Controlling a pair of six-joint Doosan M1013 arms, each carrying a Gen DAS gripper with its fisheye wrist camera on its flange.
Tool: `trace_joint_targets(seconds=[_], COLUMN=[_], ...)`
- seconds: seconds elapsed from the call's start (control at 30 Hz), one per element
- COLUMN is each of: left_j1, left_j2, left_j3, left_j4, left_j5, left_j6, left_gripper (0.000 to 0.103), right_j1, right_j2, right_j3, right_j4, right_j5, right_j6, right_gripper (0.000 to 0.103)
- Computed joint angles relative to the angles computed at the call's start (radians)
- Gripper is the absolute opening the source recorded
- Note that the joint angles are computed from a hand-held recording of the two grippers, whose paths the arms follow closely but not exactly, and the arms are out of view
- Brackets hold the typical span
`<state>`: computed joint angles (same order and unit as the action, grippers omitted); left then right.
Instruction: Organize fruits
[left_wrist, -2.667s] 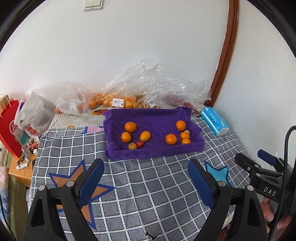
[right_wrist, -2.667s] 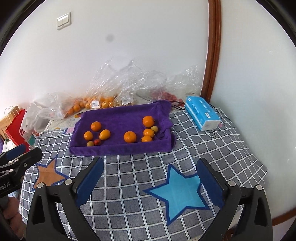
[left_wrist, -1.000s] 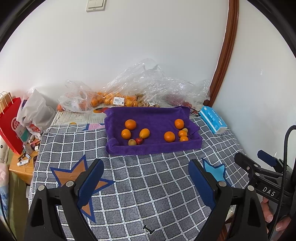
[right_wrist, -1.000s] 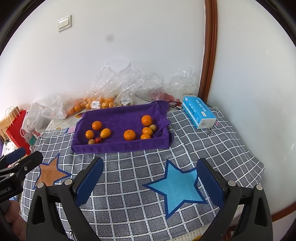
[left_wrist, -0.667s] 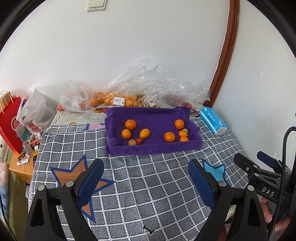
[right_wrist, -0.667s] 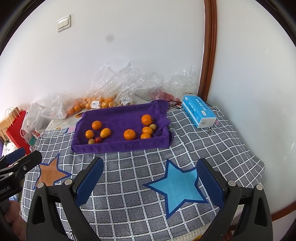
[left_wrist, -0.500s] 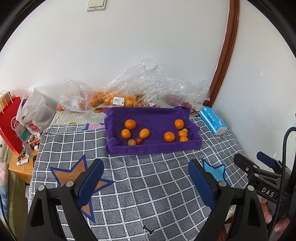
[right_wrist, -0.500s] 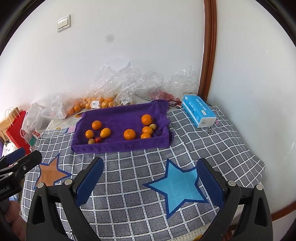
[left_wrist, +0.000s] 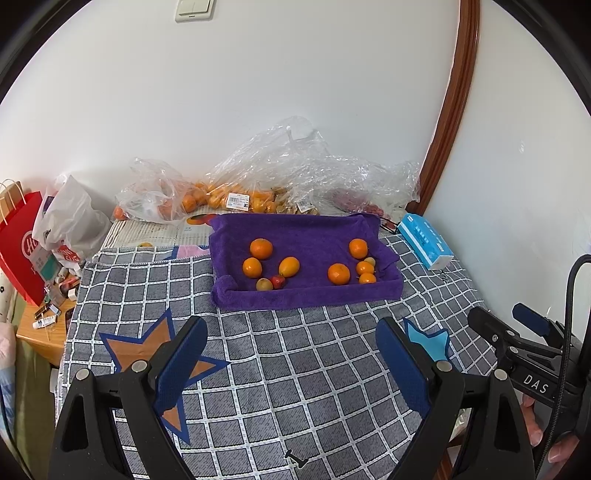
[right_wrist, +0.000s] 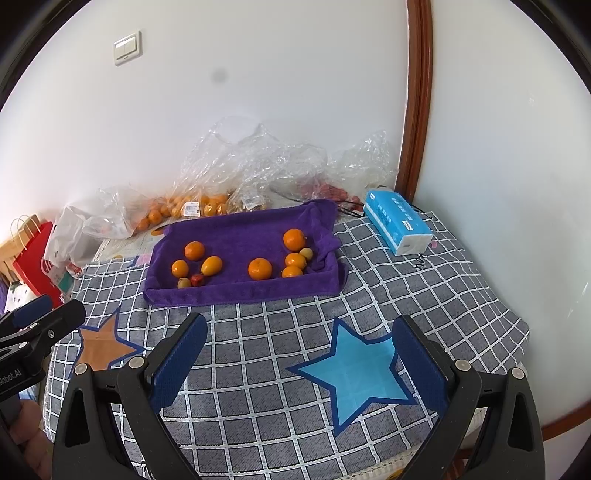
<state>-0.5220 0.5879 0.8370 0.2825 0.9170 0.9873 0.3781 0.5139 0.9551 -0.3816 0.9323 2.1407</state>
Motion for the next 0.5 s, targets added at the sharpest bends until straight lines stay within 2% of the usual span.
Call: trace_joint_targets(seconds=[0.5], left_j1=[0.004], left_j2=[-0.003], left_j3=[0.007], left_j4=[-0.012], left_j5=[-0.009], left_j6=[0.014], left_gripper=[0.092], right_j1=[0.000], right_j2=[0.003], right_j3=[-0.004], right_j4=[0.005], right_j5=[0.001], right_j6=[-0.003], right_gripper=[0.099])
